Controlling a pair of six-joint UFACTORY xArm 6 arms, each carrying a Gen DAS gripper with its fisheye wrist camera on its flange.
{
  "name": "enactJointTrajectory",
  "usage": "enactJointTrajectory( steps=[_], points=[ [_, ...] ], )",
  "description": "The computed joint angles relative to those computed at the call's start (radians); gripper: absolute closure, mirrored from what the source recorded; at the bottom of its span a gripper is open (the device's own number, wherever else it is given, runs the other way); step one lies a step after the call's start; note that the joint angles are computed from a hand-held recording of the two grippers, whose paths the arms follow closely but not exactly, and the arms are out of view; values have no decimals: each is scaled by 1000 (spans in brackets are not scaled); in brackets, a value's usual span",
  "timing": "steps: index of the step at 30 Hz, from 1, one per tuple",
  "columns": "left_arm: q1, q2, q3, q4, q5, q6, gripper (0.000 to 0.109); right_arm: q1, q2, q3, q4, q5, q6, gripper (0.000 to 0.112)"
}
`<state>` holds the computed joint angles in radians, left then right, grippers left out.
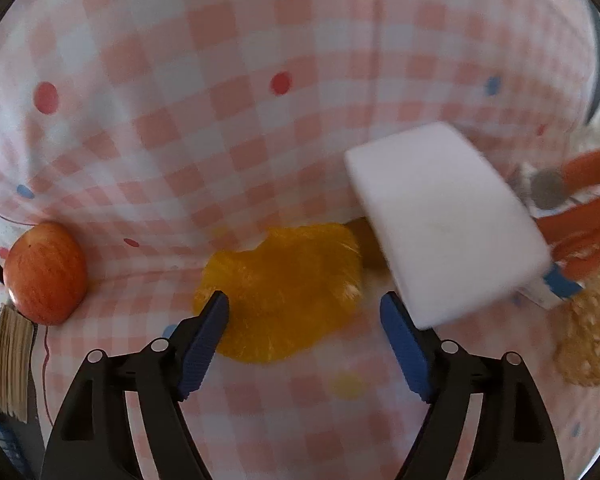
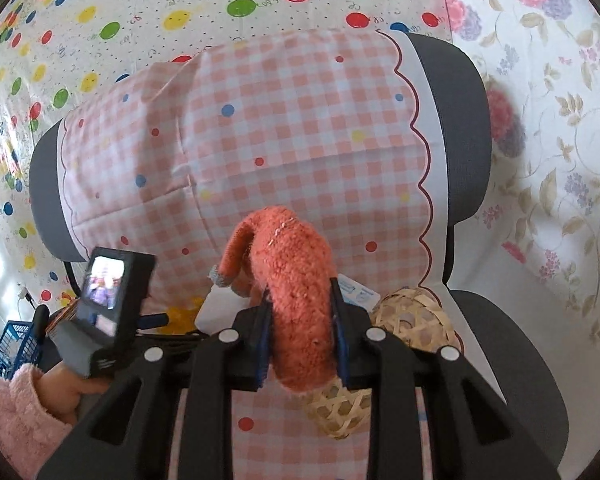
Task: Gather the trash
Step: 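Grasp the orange crumpled wrapper with the left tool while the right tool holds the glove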
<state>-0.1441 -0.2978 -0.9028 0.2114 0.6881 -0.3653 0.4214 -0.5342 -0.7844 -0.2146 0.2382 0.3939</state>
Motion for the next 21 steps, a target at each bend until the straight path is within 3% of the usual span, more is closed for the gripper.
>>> enactJointTrajectory(
  steps=[3,5,7,10,16,19,21],
  points=[
    [9,3,-4,10,7,1,35,1,-1,8,31,-5,-31,87],
    [17,-1,1,46,4,-26,55,3,0,10,50,-7,-52,87],
    [39,-15,14,10,-12,1,67,6,-4,13,74,-8,-74,87],
    [73,-58,49,-57,-38,54,100,9,-22,25,93,-7,-89,87],
    [99,-302,214,-176,-117,146,104,22,-93,65,107,27,-88,87],
    [73,-466,290,-183,-90,129,104,36,-135,89,106,50,-75,87],
    [29,-562,330,-123,-62,60,104,49,-165,105,112,65,-72,87]
  ],
)
